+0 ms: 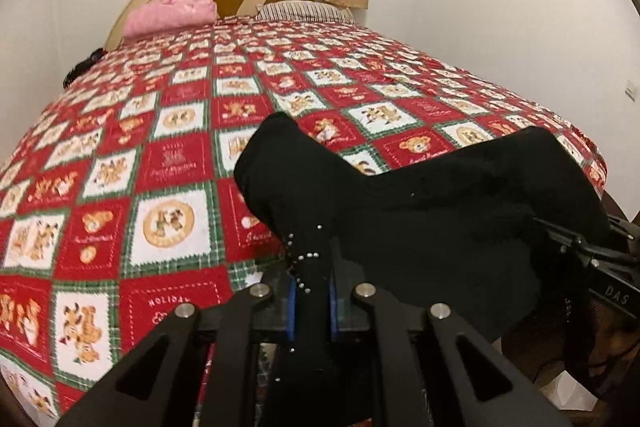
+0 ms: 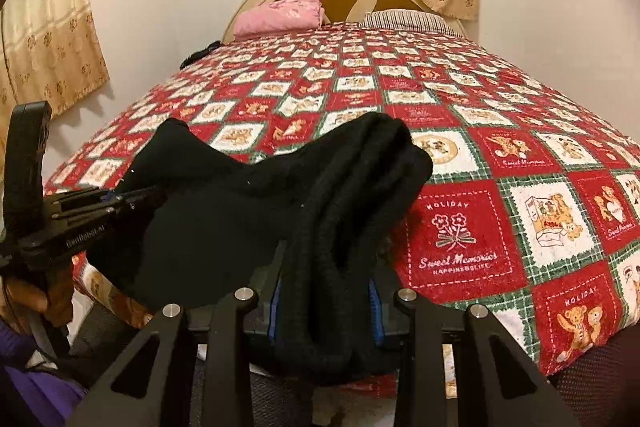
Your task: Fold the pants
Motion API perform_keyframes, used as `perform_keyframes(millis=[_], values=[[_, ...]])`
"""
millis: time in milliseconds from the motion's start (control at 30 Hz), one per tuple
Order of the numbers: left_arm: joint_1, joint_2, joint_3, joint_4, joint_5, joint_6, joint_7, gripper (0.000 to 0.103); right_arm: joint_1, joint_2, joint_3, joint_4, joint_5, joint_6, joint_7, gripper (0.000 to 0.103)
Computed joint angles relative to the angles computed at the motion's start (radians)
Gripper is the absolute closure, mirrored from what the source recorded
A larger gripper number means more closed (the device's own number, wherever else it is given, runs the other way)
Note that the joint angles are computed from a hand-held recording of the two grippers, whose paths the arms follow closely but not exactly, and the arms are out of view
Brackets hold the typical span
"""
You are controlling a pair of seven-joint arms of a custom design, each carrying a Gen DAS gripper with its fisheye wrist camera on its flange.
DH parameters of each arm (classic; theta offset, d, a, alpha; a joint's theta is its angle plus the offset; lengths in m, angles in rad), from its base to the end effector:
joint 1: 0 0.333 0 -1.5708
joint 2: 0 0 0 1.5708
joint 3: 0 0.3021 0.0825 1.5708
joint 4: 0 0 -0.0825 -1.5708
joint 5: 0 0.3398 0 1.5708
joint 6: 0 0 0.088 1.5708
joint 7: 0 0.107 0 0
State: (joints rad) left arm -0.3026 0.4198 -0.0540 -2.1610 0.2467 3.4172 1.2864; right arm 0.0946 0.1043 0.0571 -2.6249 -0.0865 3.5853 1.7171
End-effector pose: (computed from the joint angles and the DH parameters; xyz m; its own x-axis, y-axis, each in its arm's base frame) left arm 0.5391 -0.2278 0.3241 -0.3592 -0.9277 0.1011 -0.6573 0.1746 -0.7332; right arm 0.4564 0.0805 0.3429 0.1337 -0.9877 -0.0816 -0.6602 -0.0274 -0.7506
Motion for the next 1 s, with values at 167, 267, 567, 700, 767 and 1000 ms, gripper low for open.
perform_keyframes(millis=[167,267,567,700,767,1000], values=[[-0.043,-0.03,0.041,-0.022,-0.026,0.019,0.021,0.091,-0.021,-0.011,0.012,0.001,-0.081,0.019,0.082,0.07],[-0.122,-0.044,0.115,-0.036,-0.095,0.032,0.065,0.091,-0.024,-0.007,0.017,0.015,-0.136,0.03,0.123,0.07],[-0.135,-0.073,0.157,-0.069,-0.218,0.052,0.122,0.091,-0.045,0.051,0.066,0.137,-0.291,0.014,0.214,0.071],[-0.139,-0.085,0.176,-0.09,-0.292,0.065,0.165,0.091,-0.097,0.1,0.123,0.21,-0.399,-0.004,0.294,0.071],[-0.134,-0.084,0.18,-0.093,-0.322,0.06,0.18,0.091,-0.113,0.118,0.148,0.234,-0.426,-0.012,0.308,0.071],[-0.059,-0.087,0.141,-0.113,-0.337,0.051,0.16,0.091,-0.152,0.182,0.234,0.316,-0.46,-0.054,0.3,0.071]])
